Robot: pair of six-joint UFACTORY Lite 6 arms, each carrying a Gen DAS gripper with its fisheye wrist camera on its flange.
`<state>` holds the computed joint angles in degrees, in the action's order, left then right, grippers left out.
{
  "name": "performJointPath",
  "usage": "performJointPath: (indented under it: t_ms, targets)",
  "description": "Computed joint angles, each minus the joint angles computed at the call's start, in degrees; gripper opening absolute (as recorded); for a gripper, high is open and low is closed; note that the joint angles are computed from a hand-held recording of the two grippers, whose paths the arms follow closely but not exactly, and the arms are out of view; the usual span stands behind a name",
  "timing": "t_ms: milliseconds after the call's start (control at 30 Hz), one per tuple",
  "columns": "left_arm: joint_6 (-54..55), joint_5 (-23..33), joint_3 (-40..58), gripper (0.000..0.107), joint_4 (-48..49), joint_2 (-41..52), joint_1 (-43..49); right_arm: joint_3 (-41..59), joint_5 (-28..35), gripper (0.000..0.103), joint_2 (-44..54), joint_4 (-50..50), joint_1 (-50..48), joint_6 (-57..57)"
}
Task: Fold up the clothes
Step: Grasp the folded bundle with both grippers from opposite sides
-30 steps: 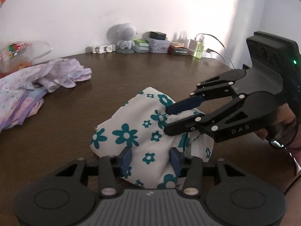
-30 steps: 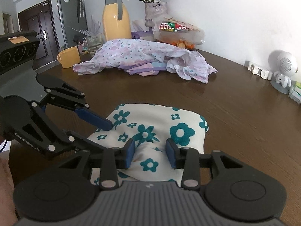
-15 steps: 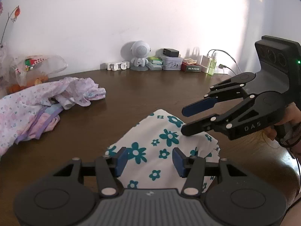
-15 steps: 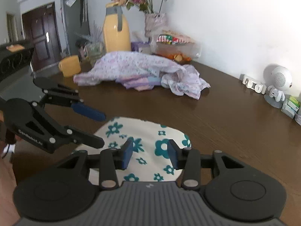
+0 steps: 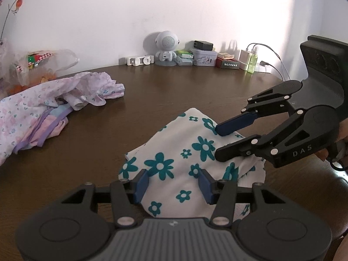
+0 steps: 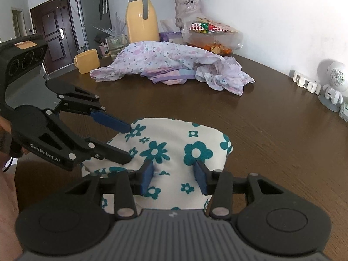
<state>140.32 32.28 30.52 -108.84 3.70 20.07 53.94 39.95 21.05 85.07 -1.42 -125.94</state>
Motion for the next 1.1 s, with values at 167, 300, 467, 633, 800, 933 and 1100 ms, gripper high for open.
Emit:
performJointPath:
  t_ms: [167,300,467,633,800,933,1100]
  targets:
    - [0.2,-0.2,-1.8,0.064,-1.2,-3.8,0.2,-1.7,0.0,0.044,-4.7,-2.4,-0.6,2.9]
    - [3.8,-0.4,-4.7,0.082,-6.4,-8.4,-0.4,-5.5,1.5,0.051,-10.8,-2.1,-2.7,3.8]
    - [4.3,0.0,-7.6,0.092,-8.4,-13.0,-1.9,-9.3,0.2,0.057,-14.3,-1.5,-3.8,6.1]
    - [3.0,0.5,-9.7,0.095,-7.8,-15.2,-1.9,-12.5,1.3,0.061,-18.1,-0.8,-5.3,7.7]
    - [0.8,0.6,-11.1,0.095,-7.2,-15.9,-1.8,-14.8,-1.4,0.057,-19.7,-0.6,-3.9,8.9]
    - [1.1,-0.2,-10.9,0.079,-8.4,-13.5,-3.1,-16.0,-3.2,0.043,-18.2,2.6,-2.4,6.1]
    - [5.8,-0.1,-9.5,0.067,-12.8,-6.6,-4.5,-17.1,-3.9,0.042,-16.1,7.0,-1.5,1.5]
